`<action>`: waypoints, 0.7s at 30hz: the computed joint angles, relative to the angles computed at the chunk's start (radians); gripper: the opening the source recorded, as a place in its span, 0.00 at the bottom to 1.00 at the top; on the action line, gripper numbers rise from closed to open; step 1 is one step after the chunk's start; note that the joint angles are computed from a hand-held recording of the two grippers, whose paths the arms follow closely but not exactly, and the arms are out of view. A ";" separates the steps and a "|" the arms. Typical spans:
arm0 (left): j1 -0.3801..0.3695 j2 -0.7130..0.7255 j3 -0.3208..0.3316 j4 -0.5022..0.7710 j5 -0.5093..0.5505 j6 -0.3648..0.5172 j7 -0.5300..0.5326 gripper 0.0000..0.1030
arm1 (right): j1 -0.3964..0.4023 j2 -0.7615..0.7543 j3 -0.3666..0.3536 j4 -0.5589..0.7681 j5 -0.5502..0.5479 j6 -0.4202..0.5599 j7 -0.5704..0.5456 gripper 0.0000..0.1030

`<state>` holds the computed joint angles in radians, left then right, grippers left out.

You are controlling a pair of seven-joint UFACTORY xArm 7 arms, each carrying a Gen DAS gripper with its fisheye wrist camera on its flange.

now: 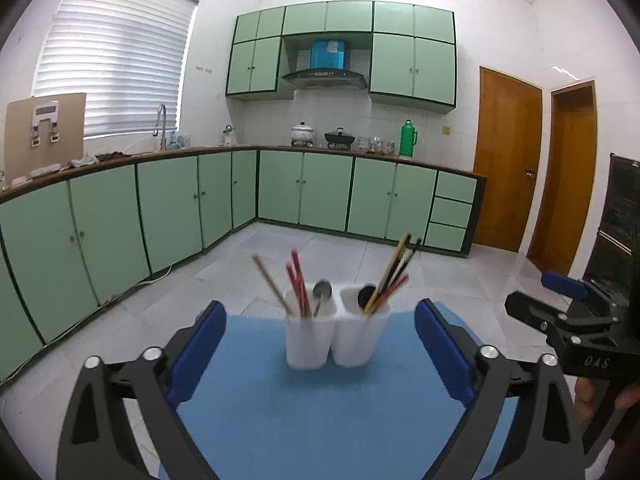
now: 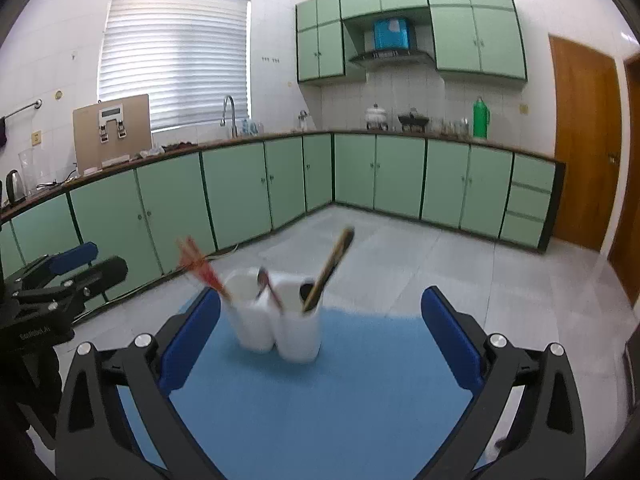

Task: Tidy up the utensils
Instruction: 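Open both tools and withdraw them from the holder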

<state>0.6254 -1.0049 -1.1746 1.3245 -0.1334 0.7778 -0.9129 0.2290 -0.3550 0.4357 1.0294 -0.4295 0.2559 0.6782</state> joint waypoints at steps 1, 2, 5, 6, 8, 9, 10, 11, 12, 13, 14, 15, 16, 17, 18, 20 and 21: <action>-0.017 -0.008 0.004 -0.013 -0.001 0.009 -0.002 0.94 | 0.013 -0.020 -0.003 -0.024 0.012 0.002 0.003 0.95; -0.026 -0.016 0.003 -0.013 0.000 0.027 -0.007 0.94 | 0.026 -0.039 -0.009 -0.049 0.025 0.003 0.001 0.95; -0.050 -0.039 0.006 -0.021 -0.008 0.056 -0.021 0.94 | 0.042 -0.094 0.003 -0.110 0.052 0.013 0.013 0.95; -0.063 -0.045 0.007 -0.029 -0.015 0.056 -0.028 0.94 | 0.042 -0.106 0.009 -0.120 0.057 0.014 0.015 0.95; -0.074 -0.052 0.007 -0.033 -0.021 0.057 -0.036 0.94 | 0.040 -0.138 0.027 -0.146 0.064 0.019 0.024 0.95; -0.080 -0.058 0.006 -0.033 -0.022 0.065 -0.040 0.94 | 0.044 -0.146 0.026 -0.153 0.071 0.019 0.019 0.95; -0.082 -0.062 0.005 -0.032 -0.023 0.071 -0.041 0.94 | 0.050 -0.154 0.028 -0.160 0.080 0.016 0.018 0.95; -0.086 -0.065 0.005 -0.031 -0.024 0.076 -0.040 0.94 | 0.055 -0.161 0.027 -0.165 0.090 0.014 0.016 0.95; -0.087 -0.065 0.008 -0.029 -0.025 0.078 -0.037 0.94 | 0.063 -0.167 0.026 -0.170 0.102 0.011 0.014 0.95; -0.091 -0.070 0.009 -0.029 -0.026 0.083 -0.037 0.94 | 0.068 -0.171 0.021 -0.171 0.111 0.010 0.006 0.95; -0.094 -0.077 0.011 -0.027 -0.025 0.090 -0.036 0.94 | 0.067 -0.177 0.025 -0.172 0.115 0.010 0.005 0.95; -0.094 -0.080 0.012 -0.023 -0.026 0.096 -0.034 0.94 | 0.064 -0.186 0.029 -0.174 0.118 0.010 0.004 0.95; -0.096 -0.083 0.016 -0.020 -0.026 0.100 -0.029 0.94 | 0.062 -0.195 0.032 -0.175 0.121 0.010 0.002 0.95; -0.096 -0.086 0.021 -0.015 -0.025 0.104 -0.024 0.94 | 0.064 -0.201 0.032 -0.176 0.126 0.010 -0.003 0.95; -0.096 -0.090 0.024 -0.012 -0.025 0.108 -0.021 0.94 | 0.068 -0.207 0.030 -0.176 0.132 0.010 -0.009 0.95; -0.093 -0.101 0.033 0.006 -0.023 0.123 -0.013 0.94 | 0.072 -0.223 0.029 -0.176 0.141 0.009 -0.021 0.95; -0.092 -0.108 0.037 0.011 -0.024 0.127 -0.010 0.94 | 0.072 -0.229 0.031 -0.177 0.145 0.008 -0.025 0.95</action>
